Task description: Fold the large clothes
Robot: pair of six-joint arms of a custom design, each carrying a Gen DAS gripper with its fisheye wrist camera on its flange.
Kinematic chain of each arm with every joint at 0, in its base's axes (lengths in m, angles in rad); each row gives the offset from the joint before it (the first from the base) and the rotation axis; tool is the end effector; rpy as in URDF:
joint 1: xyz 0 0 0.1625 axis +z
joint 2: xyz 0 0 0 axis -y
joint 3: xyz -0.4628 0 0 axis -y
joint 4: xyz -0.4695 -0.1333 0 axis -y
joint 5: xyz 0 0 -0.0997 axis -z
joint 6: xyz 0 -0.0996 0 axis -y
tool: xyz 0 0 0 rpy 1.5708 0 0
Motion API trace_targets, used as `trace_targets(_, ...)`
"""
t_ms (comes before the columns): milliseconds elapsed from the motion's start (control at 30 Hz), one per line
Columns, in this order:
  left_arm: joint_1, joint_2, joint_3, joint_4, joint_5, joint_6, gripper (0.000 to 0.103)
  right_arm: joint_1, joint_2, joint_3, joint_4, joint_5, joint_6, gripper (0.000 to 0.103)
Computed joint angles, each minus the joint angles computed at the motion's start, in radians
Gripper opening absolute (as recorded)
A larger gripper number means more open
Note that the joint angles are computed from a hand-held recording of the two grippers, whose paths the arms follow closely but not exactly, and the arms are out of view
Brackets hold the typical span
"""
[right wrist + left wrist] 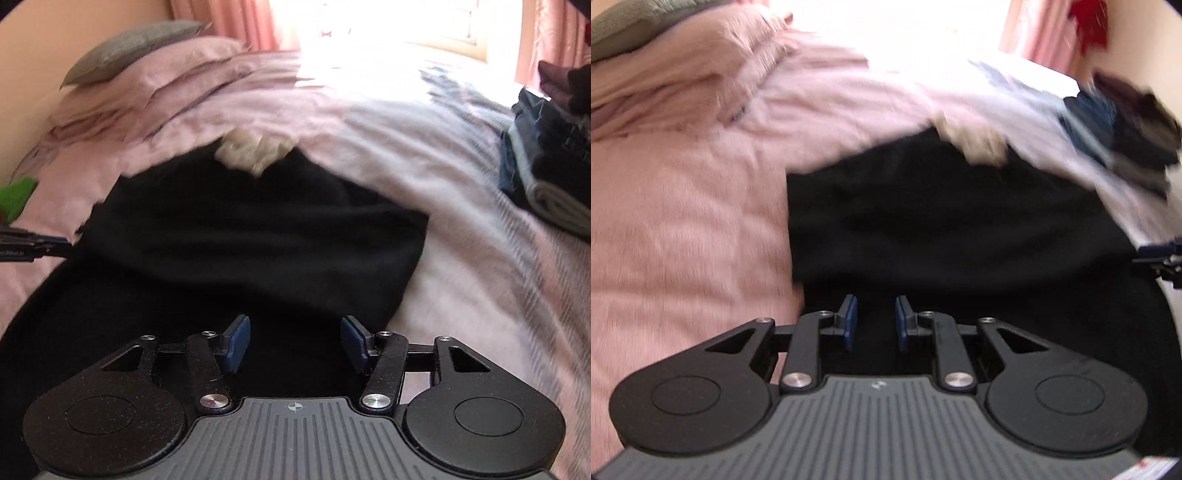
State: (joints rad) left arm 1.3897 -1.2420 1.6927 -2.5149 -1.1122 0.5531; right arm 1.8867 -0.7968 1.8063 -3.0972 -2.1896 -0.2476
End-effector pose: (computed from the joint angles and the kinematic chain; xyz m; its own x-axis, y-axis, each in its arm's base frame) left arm 0.0480 -0.7226 0.3646 -0.6993 0.4170 -0.5806 0.6182 0.7607 -0.1982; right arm 0.2893 -0.6421 0.0747 -0.7708 -0.1837 0.6100 -0.4734 0.8059 -0.3555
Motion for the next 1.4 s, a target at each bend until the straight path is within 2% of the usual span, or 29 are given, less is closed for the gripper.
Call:
trace_targets(67,0.001,-0.068,0.085,0.03,0.066,0.027,0.017,0.009,-0.021,0.076,-0.006,-0.017,0.004,0.051)
trace_targets(133,0.006,-0.157,0.18,0.009,0.092,0.051,0.017,0.026,-0.059,0.159,-0.04,-0.032,-0.018,0.051)
trace_targets(200,0.004,-0.24,0.234,0.055,0.115,0.001,0.018,0.049,-0.112,0.232,0.016,-0.061,0.032,0.051)
trace_targets(267,-0.006,-0.317,0.274,0.125,0.149,-0.056,0.021,0.068,-0.175,0.286,0.166,-0.087,0.16,0.051)
trace_targets(367,-0.018,-0.407,0.306,0.252,0.168,-0.139,0.023,0.098,-0.269,0.38,0.259,-0.075,0.366,0.051)
trace_targets(433,-0.014,-0.442,0.298,0.32,0.137,-0.199,0.023,0.103,-0.319,0.419,0.282,-0.032,0.524,0.051)
trace_targets(467,-0.005,-0.454,0.283,0.358,0.105,-0.241,0.023,0.103,-0.341,0.446,0.25,-0.005,0.602,0.051)
trace_targets(567,0.042,-0.472,0.234,0.46,-0.019,-0.332,0.022,0.089,-0.372,0.537,0.029,0.105,0.789,0.051)
trace_targets(667,0.098,-0.48,0.206,0.518,-0.144,-0.38,0.025,0.077,-0.344,0.579,-0.122,0.186,0.89,0.051)
trace_targets(767,0.161,-0.47,0.199,0.528,-0.259,-0.457,0.028,0.057,-0.283,0.598,-0.233,0.242,0.899,0.051)
trace_targets(900,0.24,-0.439,0.2,0.467,-0.41,-0.555,0.028,0.005,-0.181,0.598,-0.422,0.335,0.911,0.051)
trace_targets(967,0.269,-0.425,0.198,0.44,-0.481,-0.572,0.03,-0.024,-0.152,0.591,-0.471,0.387,0.905,0.051)
trace_targets(1067,0.299,-0.402,0.194,0.415,-0.525,-0.556,0.031,-0.061,-0.157,0.604,-0.488,0.447,0.866,0.05)
trace_targets(1133,0.32,-0.396,0.196,0.4,-0.56,-0.562,0.031,-0.07,-0.167,0.609,-0.481,0.47,0.835,0.043)
trace_targets(1167,0.323,-0.398,0.201,0.391,-0.572,-0.554,0.027,-0.075,-0.175,0.612,-0.468,0.483,0.819,0.02)
trace_targets(1200,0.32,-0.399,0.203,0.391,-0.573,-0.537,0.02,-0.082,-0.189,0.619,-0.444,0.506,0.807,0.002)
trace_targets(1233,0.316,-0.402,0.205,0.399,-0.574,-0.514,0.01,-0.084,-0.193,0.621,-0.432,0.508,0.798,0.001)
trace_targets(1267,0.306,-0.409,0.209,0.408,-0.567,-0.482,0.005,-0.082,-0.192,0.626,-0.457,0.507,0.778,0.001)
trace_targets(1400,0.265,-0.454,0.233,0.361,-0.539,-0.418,0.005,-0.051,-0.204,0.652,-0.544,0.498,0.762,0.001)
